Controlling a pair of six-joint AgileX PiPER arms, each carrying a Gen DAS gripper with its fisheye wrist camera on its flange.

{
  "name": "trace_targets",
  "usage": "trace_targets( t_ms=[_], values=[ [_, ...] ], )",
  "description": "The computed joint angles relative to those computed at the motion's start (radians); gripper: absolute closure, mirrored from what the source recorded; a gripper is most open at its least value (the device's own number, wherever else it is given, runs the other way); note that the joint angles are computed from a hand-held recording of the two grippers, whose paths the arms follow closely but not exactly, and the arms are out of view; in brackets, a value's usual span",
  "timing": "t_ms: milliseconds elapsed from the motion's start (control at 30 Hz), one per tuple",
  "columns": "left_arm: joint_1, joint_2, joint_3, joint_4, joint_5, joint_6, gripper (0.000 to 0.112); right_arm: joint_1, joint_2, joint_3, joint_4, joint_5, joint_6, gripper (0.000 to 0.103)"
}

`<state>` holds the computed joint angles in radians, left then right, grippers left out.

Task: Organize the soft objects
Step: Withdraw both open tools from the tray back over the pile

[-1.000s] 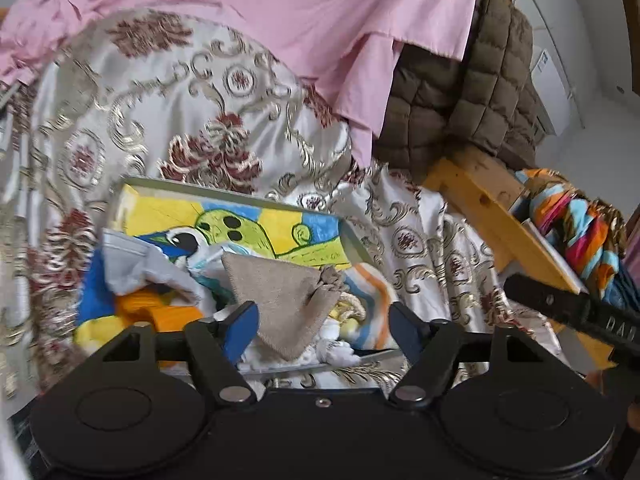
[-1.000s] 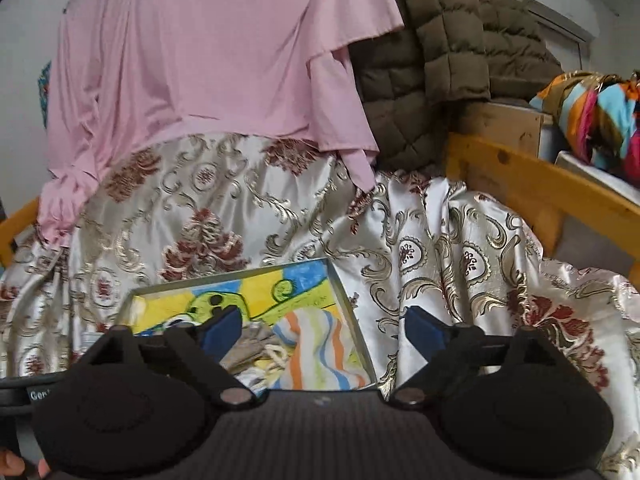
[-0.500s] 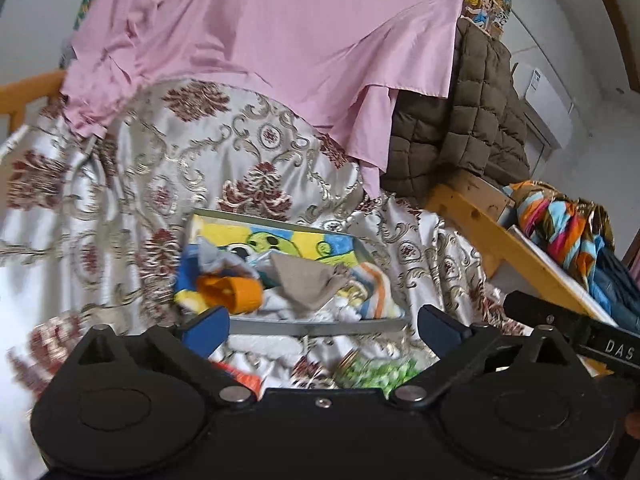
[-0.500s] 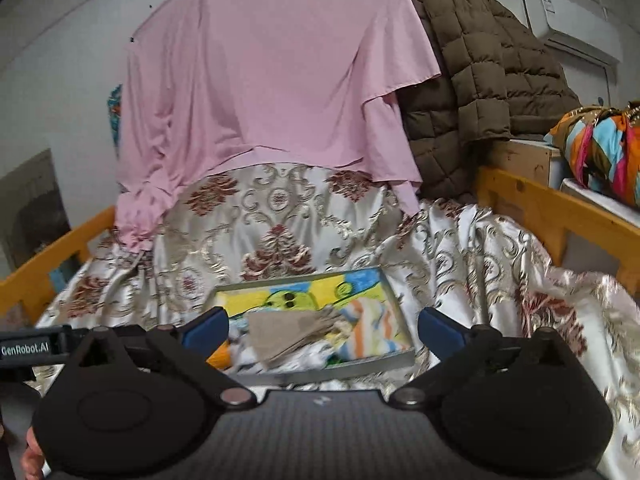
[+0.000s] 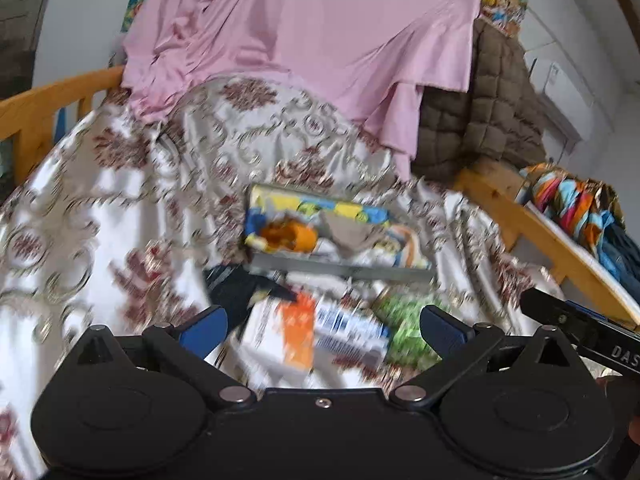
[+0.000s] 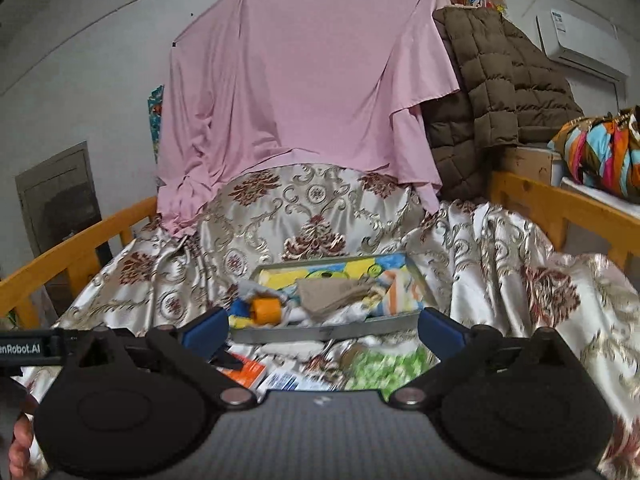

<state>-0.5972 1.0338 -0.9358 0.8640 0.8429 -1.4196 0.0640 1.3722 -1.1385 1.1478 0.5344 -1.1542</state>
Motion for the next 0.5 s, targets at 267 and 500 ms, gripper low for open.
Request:
trace_targets(
  t_ms=[267,500],
  values=[
    [-0.162,-0.052,0.057,0.007,0.171,-0.073,0.010,-0.046,-0.124,0.244,0.142,-0.002,-0.150,0.000],
    [-0.267,-0.006,0.037,0.033,0.294,-0.093,0.010,-0.123,-0.152,0.354,0.180,0.047,-0.169,0.000]
  ],
)
